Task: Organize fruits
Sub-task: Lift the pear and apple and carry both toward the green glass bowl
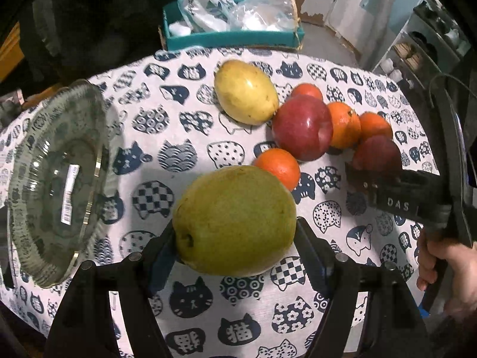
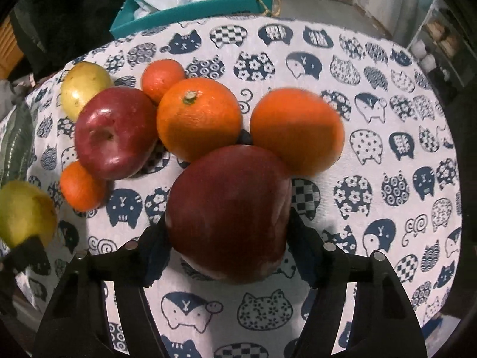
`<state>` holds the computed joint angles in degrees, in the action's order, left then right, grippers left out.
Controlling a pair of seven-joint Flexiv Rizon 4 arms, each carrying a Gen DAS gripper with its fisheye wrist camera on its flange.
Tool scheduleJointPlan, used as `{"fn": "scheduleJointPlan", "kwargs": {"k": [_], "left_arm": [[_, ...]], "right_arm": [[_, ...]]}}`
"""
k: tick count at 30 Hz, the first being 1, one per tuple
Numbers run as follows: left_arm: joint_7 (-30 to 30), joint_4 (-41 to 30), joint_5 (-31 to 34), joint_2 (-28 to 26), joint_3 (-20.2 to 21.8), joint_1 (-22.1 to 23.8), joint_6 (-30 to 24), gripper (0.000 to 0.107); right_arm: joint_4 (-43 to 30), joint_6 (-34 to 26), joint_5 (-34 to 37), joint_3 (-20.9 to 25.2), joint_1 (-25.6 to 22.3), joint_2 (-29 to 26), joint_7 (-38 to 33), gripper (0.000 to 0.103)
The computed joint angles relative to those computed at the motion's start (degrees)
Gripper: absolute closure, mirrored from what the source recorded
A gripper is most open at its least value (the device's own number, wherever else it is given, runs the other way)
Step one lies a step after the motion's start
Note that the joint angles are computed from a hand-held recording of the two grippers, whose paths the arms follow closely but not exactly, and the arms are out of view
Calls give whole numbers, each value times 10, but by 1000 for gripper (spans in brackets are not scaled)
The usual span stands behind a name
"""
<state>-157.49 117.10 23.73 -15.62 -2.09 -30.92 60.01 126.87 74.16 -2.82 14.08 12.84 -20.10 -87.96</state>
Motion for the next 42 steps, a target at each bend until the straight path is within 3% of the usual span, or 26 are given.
{"fn": "scheduleJointPlan", "kwargs": {"k": [7, 15, 24, 34, 42], "left_arm": [[-32, 6, 35, 38, 3, 1, -20, 31], [-67, 16, 69, 91, -19, 18, -48, 31], [-96, 17, 120, 159, -59, 41, -111, 31], [-107, 32, 139, 222, -96, 73, -147, 31], [-111, 41, 153, 271, -122, 96, -182, 31]], "right_arm": [[33, 43, -5, 3, 2, 45, -3, 32], [45, 59, 54, 32, -9, 110, -55, 32], [43, 71, 108, 30, 25, 163, -92, 32], [29, 62, 202, 13, 73, 219, -167, 32], [16, 56, 239, -1, 110, 243, -193, 32]]}}
